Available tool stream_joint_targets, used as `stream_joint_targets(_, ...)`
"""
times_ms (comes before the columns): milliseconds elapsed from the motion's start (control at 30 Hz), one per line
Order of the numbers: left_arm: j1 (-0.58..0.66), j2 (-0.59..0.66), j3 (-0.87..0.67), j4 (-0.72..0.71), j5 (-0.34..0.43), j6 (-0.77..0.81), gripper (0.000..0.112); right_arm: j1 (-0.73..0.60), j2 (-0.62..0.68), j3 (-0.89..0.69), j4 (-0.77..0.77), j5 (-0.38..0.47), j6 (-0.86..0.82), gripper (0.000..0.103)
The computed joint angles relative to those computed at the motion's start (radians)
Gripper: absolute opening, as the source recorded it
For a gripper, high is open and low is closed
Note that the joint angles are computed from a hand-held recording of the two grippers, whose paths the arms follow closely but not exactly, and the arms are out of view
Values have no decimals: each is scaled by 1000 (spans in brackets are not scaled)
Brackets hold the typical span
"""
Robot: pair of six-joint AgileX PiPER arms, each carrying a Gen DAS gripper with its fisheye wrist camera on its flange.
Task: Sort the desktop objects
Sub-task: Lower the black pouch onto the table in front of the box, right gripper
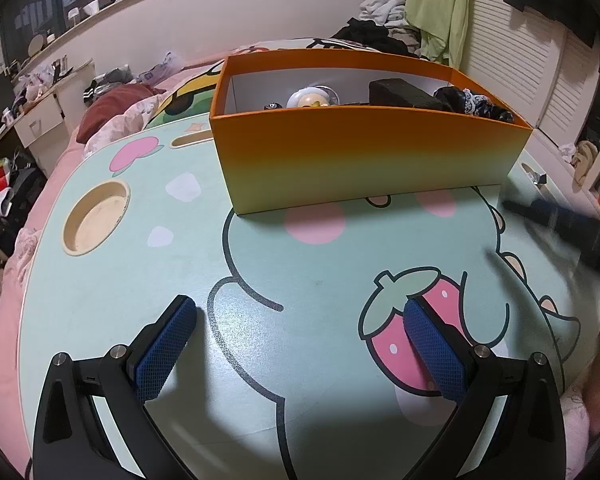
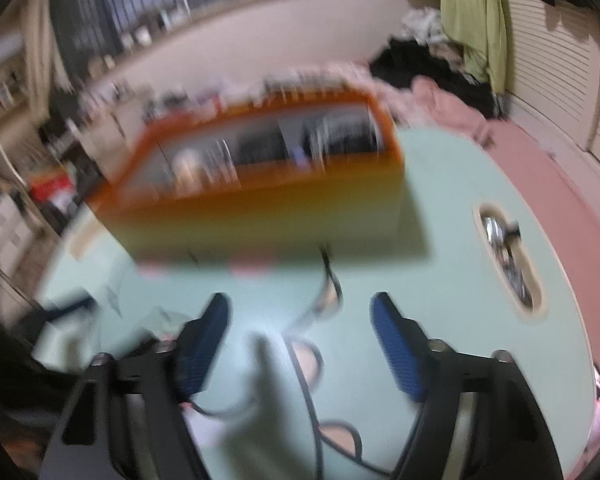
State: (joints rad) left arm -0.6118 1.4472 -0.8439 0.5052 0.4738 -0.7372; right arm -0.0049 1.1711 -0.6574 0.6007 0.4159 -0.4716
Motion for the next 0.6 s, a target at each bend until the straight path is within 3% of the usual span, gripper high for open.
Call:
stream_joint_targets(100, 0, 5, -9, -5, 6, 8, 103, 37, 72, -186, -131, 8, 119, 71)
stream_joint_targets(267, -1, 5, -10, -5, 9, 8, 103, 168, 395, -599, -442, 221, 385, 71)
stream_joint_targets(333, -1, 5, -10, -6, 8, 8, 103, 205, 493, -663, -543, 261, 478, 61)
stream_joint_targets(367, -2, 5, -10, -4, 9, 6, 103, 218, 542, -701, -589, 280, 525, 38)
stream_joint_targets(400, -3, 6, -12, -6, 10, 7, 103, 227, 570, -714, -623, 278, 547, 38)
stream_joint_targets(500, -4, 9, -16, -11, 10, 9, 103, 181, 497, -629, -503, 182, 436, 38)
stream_joint_targets(600, -3, 10, -17, -11, 10, 9, 103, 118, 251, -416, -203, 46, 195, 38)
